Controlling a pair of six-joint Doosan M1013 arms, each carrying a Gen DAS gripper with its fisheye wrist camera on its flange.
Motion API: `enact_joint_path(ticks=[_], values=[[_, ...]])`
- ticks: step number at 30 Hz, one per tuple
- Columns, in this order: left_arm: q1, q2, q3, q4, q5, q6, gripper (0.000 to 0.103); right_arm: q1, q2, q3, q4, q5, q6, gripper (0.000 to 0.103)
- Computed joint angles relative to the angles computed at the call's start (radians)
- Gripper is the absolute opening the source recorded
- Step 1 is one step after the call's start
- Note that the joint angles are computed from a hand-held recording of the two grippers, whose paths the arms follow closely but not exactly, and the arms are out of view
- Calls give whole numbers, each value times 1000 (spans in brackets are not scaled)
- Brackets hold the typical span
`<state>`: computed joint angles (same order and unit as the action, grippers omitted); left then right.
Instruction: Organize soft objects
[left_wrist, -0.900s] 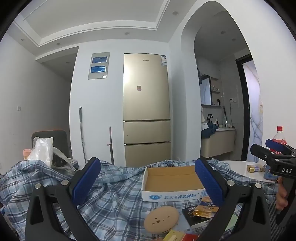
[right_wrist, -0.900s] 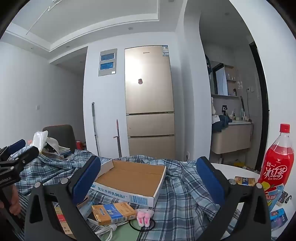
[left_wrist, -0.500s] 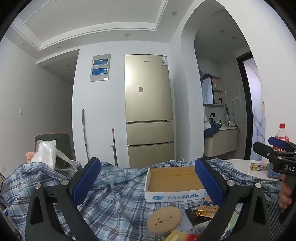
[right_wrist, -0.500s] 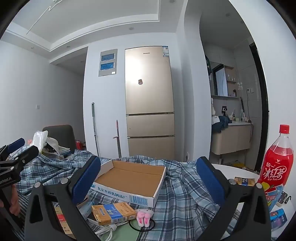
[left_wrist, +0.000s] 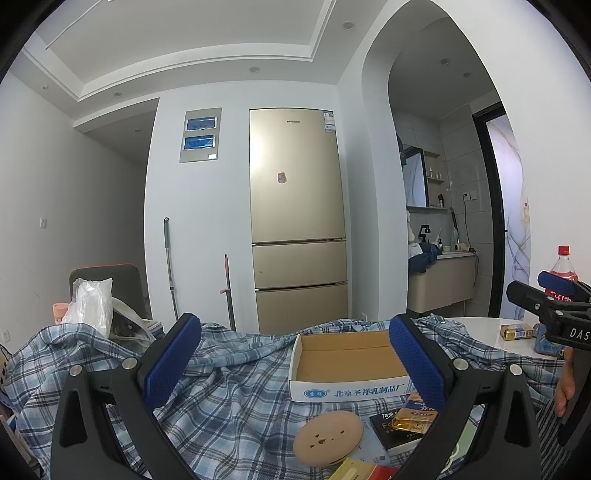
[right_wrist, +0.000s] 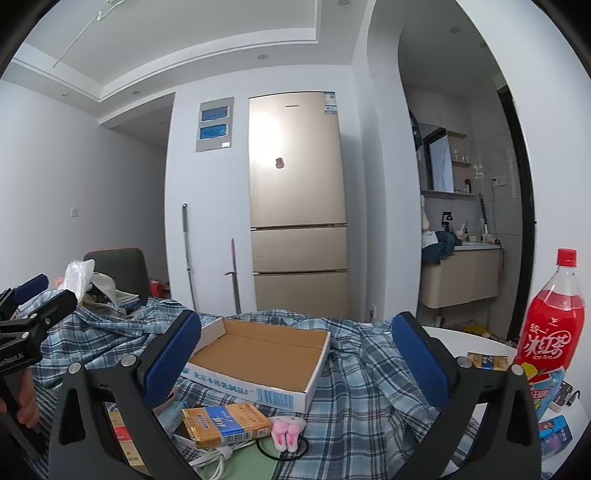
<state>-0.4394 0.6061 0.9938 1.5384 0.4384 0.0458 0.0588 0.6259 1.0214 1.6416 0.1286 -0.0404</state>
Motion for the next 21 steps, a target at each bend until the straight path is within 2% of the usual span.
enact_joint_path(ticks=[3,7,12,16,18,21], values=[[0,0,1,2,0,-2,103,-1,-3,6,112,-2,-109,103],[0,0,0,0,0,1,103,3,-2,7,140,0,-148,103],[0,1,-2,-5,1,7,103,5,1,3,91,6,-97,103],[0,0,-1,-1,1,3,103,3,6,-6,-43,16,44,103],[-1,0,-2,-3,2,5,103,4,6,-4,-59,10,55,103],[-2,0,-1,0,3,2,103,3,4,0,-15,11,8,103]])
